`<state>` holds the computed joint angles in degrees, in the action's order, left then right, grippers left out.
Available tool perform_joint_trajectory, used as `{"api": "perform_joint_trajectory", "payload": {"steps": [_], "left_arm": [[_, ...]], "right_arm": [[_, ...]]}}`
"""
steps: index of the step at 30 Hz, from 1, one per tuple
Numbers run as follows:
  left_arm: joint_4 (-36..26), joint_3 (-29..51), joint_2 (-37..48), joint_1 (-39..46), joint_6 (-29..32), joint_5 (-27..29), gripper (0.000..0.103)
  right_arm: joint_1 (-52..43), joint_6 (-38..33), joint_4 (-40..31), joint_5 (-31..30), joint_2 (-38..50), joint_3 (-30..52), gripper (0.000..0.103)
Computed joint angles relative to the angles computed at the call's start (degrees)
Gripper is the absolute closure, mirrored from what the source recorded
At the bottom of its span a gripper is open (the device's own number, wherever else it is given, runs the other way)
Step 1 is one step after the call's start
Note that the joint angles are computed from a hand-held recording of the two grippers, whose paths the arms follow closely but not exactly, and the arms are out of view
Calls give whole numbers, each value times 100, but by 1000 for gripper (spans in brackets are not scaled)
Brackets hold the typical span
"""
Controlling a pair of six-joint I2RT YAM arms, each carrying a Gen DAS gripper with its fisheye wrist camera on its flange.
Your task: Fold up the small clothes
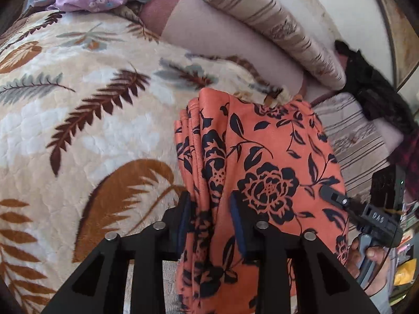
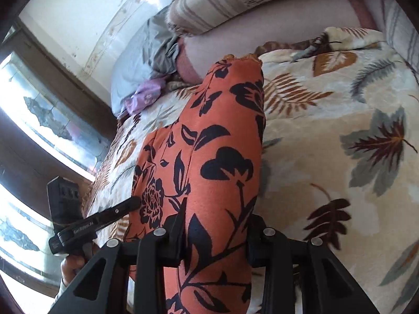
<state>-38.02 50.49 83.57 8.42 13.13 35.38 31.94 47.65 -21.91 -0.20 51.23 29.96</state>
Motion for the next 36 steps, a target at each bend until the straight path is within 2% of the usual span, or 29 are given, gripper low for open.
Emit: {"api": "perform_joint_trajectory", "payload": {"steps": [1, 2, 3, 5, 7, 10, 12, 14, 16, 18, 20, 26, 33, 36], "left_arm": [[66, -51, 194, -256, -137, -440, 58], [126, -138, 306, -279, -191, -405, 49], [235, -273, 186, -196, -222, -340, 49], [205, -443, -245, -21, -82, -429, 47], [-44, -476, -604, 145, 154, -450, 47], [-322, -640, -1294, 354, 485, -409, 47], [-388, -792, -1600, 400, 619, -408, 44], [-202, -983, -1496, 123, 445, -786, 43], [7, -1248, -1379, 97, 397, -914, 42], [108, -1371, -1379, 243, 406, -743, 40], [36, -1373, -1444, 308, 480, -709, 40], [217, -1570, -1710, 293, 607, -716, 40], [397, -1677, -1769, 358, 752, -638, 36], [446, -1675, -1672, 417, 758, -568, 33]], "right_arm": [[-410, -8, 33, -222, 118, -219, 35], [-711, 109, -50, -280, 169, -414, 33], [-917, 213, -51, -337, -68, -691, 33], [-977, 334, -218, -327, -1128, -1133, 33], [-433, 491, -817, 366, -1786, -1015, 33], [458, 786, -1056, 1091, -2297, -697, 33], [1016, 810, -820, 1390, -2015, -429, 33], [1299, 803, -334, 1307, -1693, -423, 30], [1233, 959, 252, 875, -1093, -609, 25], [1208, 1418, 764, 279, -257, -858, 23], [1636, 1522, 710, 823, -184, -817, 23], [1442, 1078, 215, 965, 347, 168, 22], [503, 556, 412, 656, 1524, 889, 22], [13, 627, 825, -18, 2354, 852, 21]]}}
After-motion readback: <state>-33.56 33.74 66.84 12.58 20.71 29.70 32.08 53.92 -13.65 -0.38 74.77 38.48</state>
